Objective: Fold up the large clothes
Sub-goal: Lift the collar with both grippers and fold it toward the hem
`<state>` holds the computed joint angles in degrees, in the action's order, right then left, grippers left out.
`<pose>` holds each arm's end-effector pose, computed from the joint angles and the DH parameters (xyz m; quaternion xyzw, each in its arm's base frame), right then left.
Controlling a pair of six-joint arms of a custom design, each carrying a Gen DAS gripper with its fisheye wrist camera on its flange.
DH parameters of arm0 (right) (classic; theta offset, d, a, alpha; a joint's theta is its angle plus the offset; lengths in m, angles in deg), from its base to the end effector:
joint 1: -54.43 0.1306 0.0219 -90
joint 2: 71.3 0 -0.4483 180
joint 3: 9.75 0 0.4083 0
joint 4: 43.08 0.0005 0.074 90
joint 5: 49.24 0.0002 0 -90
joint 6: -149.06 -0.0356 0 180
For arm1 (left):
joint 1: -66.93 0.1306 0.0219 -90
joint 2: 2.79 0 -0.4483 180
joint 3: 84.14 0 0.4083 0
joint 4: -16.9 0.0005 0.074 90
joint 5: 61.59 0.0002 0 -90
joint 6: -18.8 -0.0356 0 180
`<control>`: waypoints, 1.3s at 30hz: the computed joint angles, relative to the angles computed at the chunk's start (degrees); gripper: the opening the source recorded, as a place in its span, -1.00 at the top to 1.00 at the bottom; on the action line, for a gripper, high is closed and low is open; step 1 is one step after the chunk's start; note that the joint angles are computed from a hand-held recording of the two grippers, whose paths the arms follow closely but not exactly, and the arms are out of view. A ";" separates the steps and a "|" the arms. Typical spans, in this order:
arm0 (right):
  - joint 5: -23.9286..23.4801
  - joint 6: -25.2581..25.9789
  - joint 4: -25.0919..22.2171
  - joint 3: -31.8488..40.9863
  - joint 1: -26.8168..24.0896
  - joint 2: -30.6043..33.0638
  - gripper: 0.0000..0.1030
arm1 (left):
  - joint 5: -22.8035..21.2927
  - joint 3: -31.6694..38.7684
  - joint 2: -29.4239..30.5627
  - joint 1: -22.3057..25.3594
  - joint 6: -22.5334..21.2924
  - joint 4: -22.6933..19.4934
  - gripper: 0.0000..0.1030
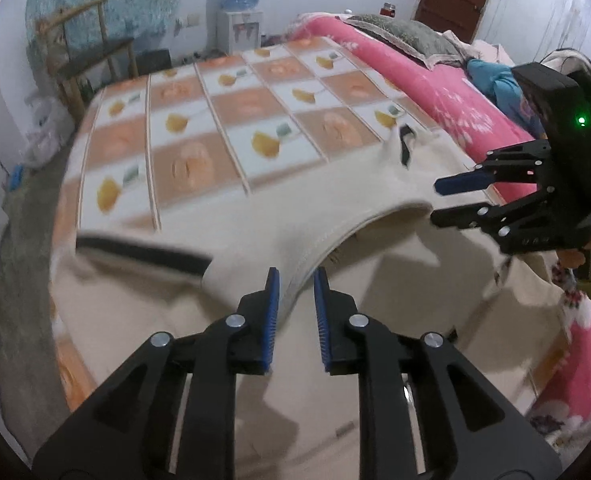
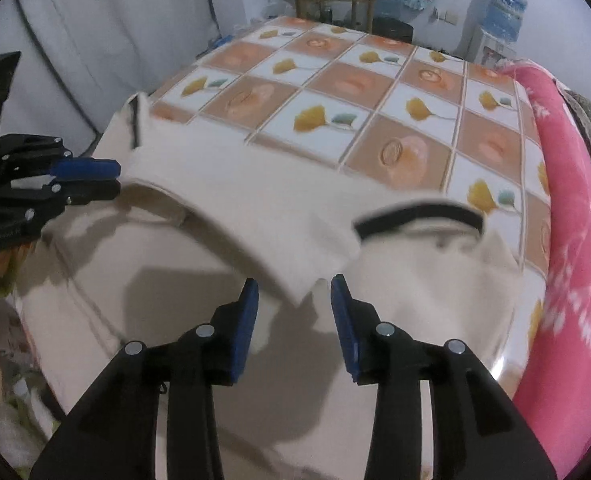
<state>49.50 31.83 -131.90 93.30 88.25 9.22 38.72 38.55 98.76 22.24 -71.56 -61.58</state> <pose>0.3098 0.2004 0.6292 -0.0405 0.9751 0.0398 0.2143 0.3870 -0.3925 0.6252 0.3895 0.8732 -0.1855 0.2268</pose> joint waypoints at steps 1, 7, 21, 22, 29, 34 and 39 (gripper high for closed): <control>0.51 -0.02 -0.07 0.38 0.66 -0.37 0.28 | 1.96 -1.67 -1.65 0.75 0.40 1.47 0.67; 2.03 -0.50 3.75 7.70 0.61 1.30 0.28 | 6.56 0.85 -1.77 2.59 6.85 7.22 0.67; -1.52 -5.84 4.86 -2.78 -0.77 1.75 0.37 | -0.65 -1.25 2.60 1.69 8.77 -0.09 0.67; -1.54 -6.23 4.59 -2.46 -1.01 1.20 0.37 | -0.55 -1.14 1.99 2.07 8.38 0.81 0.67; 1.18 -8.26 8.78 -2.67 -2.64 -0.12 0.38 | 0.46 0.09 2.60 1.31 9.59 3.78 0.46; 2.12 -11.34 4.94 -5.95 -1.37 -0.04 0.37 | -8.43 -1.79 3.05 -1.74 7.02 -0.23 0.37; 4.70 -18.62 1.54 -5.83 2.99 -4.91 0.31 | -12.00 -4.04 -1.25 -2.48 5.83 0.12 0.06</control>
<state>54.19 13.21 -130.36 87.47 91.24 4.31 26.73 34.51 97.52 19.76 -65.73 -61.46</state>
